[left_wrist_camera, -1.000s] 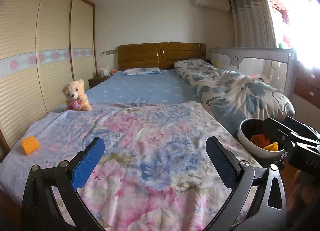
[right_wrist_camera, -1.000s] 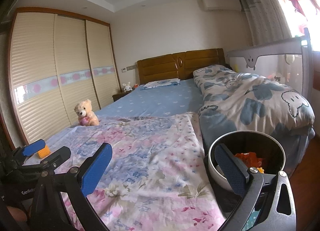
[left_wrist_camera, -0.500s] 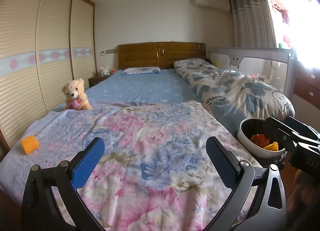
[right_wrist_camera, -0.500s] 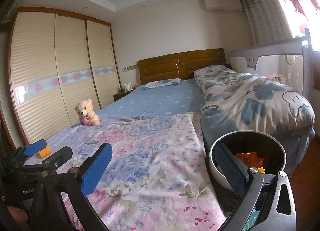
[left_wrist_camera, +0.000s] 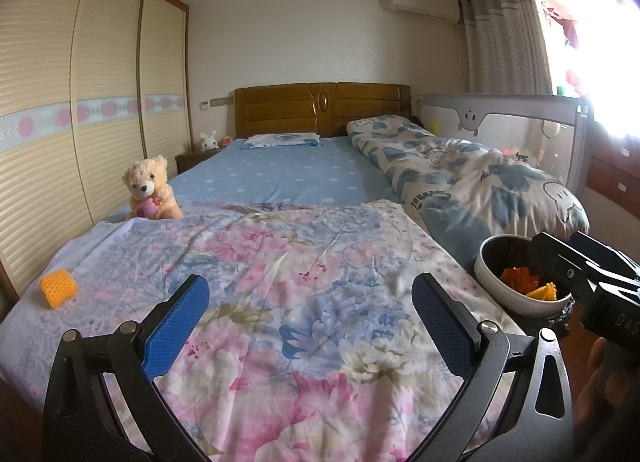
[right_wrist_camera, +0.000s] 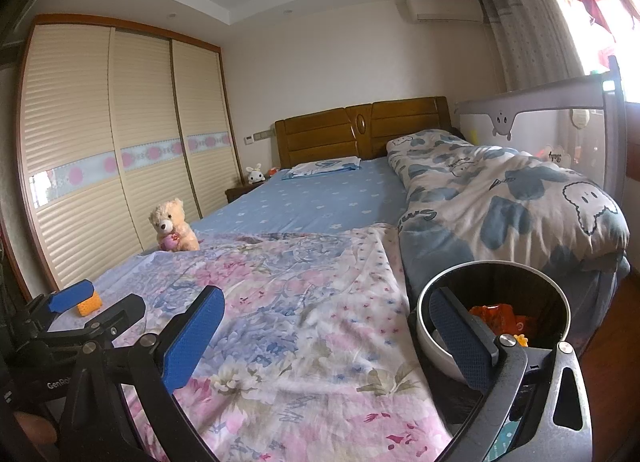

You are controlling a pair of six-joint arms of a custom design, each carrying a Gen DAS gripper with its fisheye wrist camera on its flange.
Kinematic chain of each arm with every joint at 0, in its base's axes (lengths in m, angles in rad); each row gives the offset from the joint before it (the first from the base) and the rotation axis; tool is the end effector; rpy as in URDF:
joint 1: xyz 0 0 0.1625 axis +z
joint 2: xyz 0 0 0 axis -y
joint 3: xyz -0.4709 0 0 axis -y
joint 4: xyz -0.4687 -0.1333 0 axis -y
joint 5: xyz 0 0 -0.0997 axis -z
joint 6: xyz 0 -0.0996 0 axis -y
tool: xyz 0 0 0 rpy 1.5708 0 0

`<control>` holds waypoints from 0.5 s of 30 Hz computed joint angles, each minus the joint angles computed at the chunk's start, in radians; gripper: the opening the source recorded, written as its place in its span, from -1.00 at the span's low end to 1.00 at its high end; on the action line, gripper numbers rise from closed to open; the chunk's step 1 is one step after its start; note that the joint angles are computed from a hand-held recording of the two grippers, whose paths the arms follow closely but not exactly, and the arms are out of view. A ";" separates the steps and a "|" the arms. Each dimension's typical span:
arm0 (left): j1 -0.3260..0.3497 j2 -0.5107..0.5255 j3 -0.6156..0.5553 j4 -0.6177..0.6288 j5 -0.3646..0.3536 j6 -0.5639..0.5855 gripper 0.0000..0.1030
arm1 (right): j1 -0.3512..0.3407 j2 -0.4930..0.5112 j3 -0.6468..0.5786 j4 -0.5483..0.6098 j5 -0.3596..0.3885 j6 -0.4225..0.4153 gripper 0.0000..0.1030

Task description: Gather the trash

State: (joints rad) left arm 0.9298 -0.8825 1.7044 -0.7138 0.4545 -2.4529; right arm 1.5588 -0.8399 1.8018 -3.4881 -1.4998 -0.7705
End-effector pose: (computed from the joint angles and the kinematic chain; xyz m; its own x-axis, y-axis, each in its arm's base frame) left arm -0.2107 -0.6550 0.0791 -0.6431 -0.2951 -0.7067 0.6129 0.3549 -0.7060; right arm 0.1317 -0.7227 0.1527 -0.7210 -0.4350 0.5393 -0.6902 0.3822 -0.6144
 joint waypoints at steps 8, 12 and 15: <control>0.001 0.000 -0.001 0.002 0.001 -0.002 1.00 | 0.000 0.000 -0.001 0.001 0.001 -0.002 1.00; 0.001 0.000 -0.001 0.004 0.001 -0.003 1.00 | 0.000 0.000 -0.001 0.001 0.001 -0.002 1.00; 0.001 0.000 -0.002 0.004 0.000 -0.005 1.00 | 0.000 -0.001 0.000 0.002 0.001 -0.003 1.00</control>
State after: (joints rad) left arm 0.9305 -0.8821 1.7026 -0.7096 0.4545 -2.4577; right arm 1.5592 -0.8406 1.8013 -3.4856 -1.4989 -0.7738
